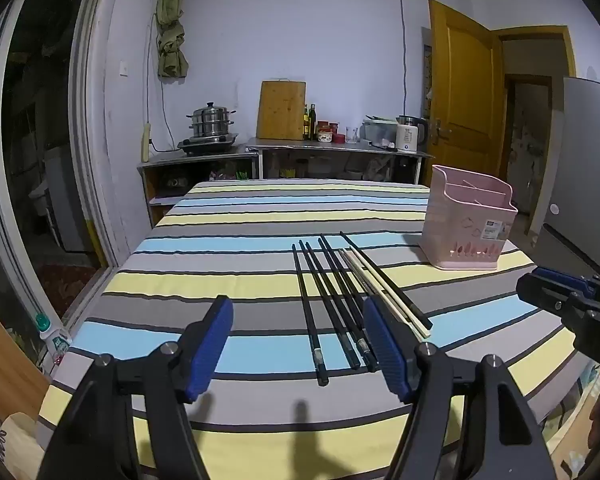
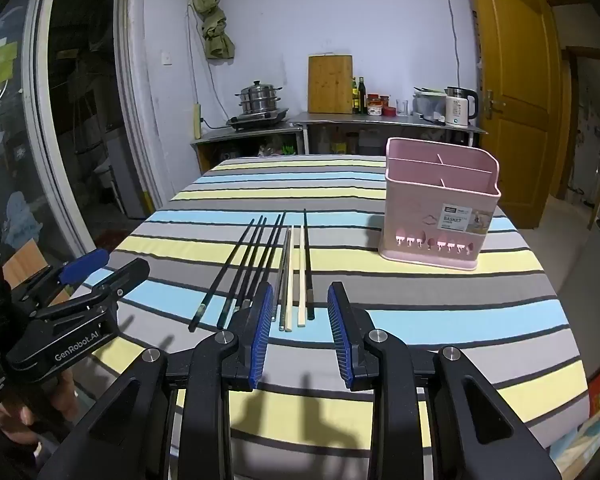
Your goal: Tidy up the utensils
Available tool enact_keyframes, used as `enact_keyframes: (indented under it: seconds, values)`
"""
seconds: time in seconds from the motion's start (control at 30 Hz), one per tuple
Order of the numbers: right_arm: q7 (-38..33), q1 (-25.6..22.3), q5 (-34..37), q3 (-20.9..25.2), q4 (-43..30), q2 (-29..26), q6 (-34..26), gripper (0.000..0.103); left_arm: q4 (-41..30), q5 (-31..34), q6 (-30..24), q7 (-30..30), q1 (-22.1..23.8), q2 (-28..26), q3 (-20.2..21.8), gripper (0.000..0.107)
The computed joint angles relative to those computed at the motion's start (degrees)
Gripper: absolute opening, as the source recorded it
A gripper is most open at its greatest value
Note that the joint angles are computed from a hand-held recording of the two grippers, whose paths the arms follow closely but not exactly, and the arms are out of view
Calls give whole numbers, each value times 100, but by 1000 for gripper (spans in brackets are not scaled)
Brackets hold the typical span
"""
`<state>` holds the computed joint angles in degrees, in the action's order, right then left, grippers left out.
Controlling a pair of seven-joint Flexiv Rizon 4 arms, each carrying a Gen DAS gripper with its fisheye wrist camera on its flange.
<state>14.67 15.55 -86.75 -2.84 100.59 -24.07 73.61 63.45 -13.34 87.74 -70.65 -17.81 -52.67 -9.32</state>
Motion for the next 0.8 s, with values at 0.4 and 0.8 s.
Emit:
enact_keyframes:
  seconds: [0.4,0.8]
  values:
    - [151,-40,-151,17,-13,2,20,30,62,8,33,56,44,20,-60,70]
    - [156,-75,-165,35,-3,17,36,30,10,22,-78,-4,-18,36,40,70]
